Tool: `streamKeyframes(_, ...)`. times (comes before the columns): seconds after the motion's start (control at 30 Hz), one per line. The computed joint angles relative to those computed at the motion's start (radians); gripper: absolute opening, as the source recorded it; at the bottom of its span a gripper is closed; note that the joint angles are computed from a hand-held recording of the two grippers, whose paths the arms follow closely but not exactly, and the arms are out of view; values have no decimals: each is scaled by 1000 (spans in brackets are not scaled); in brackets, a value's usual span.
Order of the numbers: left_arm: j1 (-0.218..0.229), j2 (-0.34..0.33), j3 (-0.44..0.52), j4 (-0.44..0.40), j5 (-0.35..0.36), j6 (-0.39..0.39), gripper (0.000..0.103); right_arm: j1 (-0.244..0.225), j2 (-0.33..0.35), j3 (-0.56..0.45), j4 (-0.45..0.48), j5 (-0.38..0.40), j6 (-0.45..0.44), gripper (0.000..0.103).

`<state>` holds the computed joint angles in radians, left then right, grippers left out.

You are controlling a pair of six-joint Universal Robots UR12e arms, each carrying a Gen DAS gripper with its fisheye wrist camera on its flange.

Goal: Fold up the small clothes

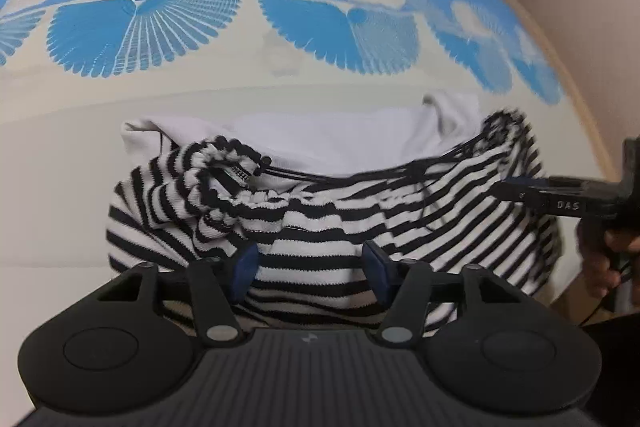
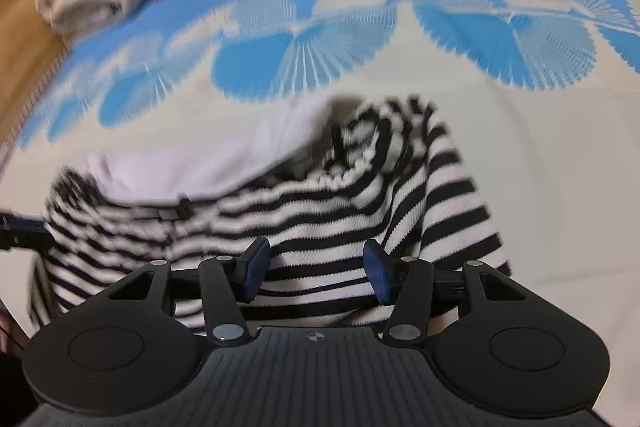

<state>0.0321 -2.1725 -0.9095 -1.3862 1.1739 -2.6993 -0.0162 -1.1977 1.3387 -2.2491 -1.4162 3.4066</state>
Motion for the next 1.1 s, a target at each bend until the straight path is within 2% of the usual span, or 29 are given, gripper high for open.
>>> streamKeyframes(0.03, -6, -5, 1, 10, 19, 1, 20, 4, 6, -8, 17, -10, -11, 51)
streamKeyframes(0.07, -11, -12, 5, 21, 33, 2, 15, 7, 8, -9, 21, -18, -18, 45)
streamKeyframes(0.1, -12, -12, -2, 50, 36, 1, 8, 11, 11, -12, 14, -39, -20, 15)
streamKeyframes(0.13, -10, -9, -17, 91, 33, -5, 5, 13, 12, -13, 3, -51, -18, 4)
streamKeyframes(0.2, -2, -9, -29, 176, -4, -63, 4, 7, 5, 4, -74, -40, 17, 3)
streamKeyframes(0.27, 16, 0, -70, 358, -75, -194, 4, 4, 2, 19, -189, -53, 70, 3)
streamKeyframes(0.33, 19, -5, -87, 519, -82, -315, 4, 6, 8, 31, -341, -97, 120, 2)
streamKeyframes(0.4, 11, -21, -79, 599, -63, -349, 4, 8, 23, 32, -476, -123, 149, 2)
streamKeyframes(0.43, 3, -31, -62, 586, -37, -337, 4, 13, 35, 21, -509, -148, 148, 2)
streamKeyframes(0.47, -7, -47, -33, 540, -2, -318, 4, 19, 48, 5, -517, -174, 139, 2)
streamKeyframes(0.57, -24, -100, 58, 394, 66, -321, 10, 33, 96, -63, -412, -226, 115, 3)
streamKeyframes(0.63, -17, -135, 121, 290, 57, -332, 33, 29, 124, -107, -300, -206, 122, 5)
streamKeyframes(0.67, -7, -140, 133, 278, 42, -358, 36, 27, 134, -123, -247, -199, 124, 7)
streamKeyframes(0.73, 25, -137, 124, 317, -42, -418, 40, 22, 135, -133, -195, -202, 130, 22)
streamKeyframes(0.77, 37, -132, 115, 334, -71, -433, 40, 15, 124, -117, -220, -191, 137, 26)
streamKeyframes(0.8, 48, -128, 108, 352, -80, -437, 44, 7, 109, -94, -271, -184, 138, 31)
streamKeyframes(0.83, 54, -125, 101, 360, -83, -429, 51, 2, 96, -70, -320, -204, 126, 37)
streamKeyframes(0.9, 69, -121, 89, 347, -114, -389, 56, -7, 75, -33, -351, -244, 104, 46)
streamKeyframes(0.93, 73, -124, 97, 317, -134, -357, 56, -18, 68, -22, -337, -244, 111, 46)
streamKeyframes(1.0, 84, -119, 83, 348, -185, -344, 56, -44, 53, 1, -276, -190, 152, 46)
streamKeyframes(1.07, 104, -114, 56, 422, -265, -436, 58, -60, 46, 14, -231, -133, 173, 46)
streamKeyframes(1.1, 111, -114, 48, 448, -283, -492, 59, -64, 45, 18, -223, -110, 171, 46)
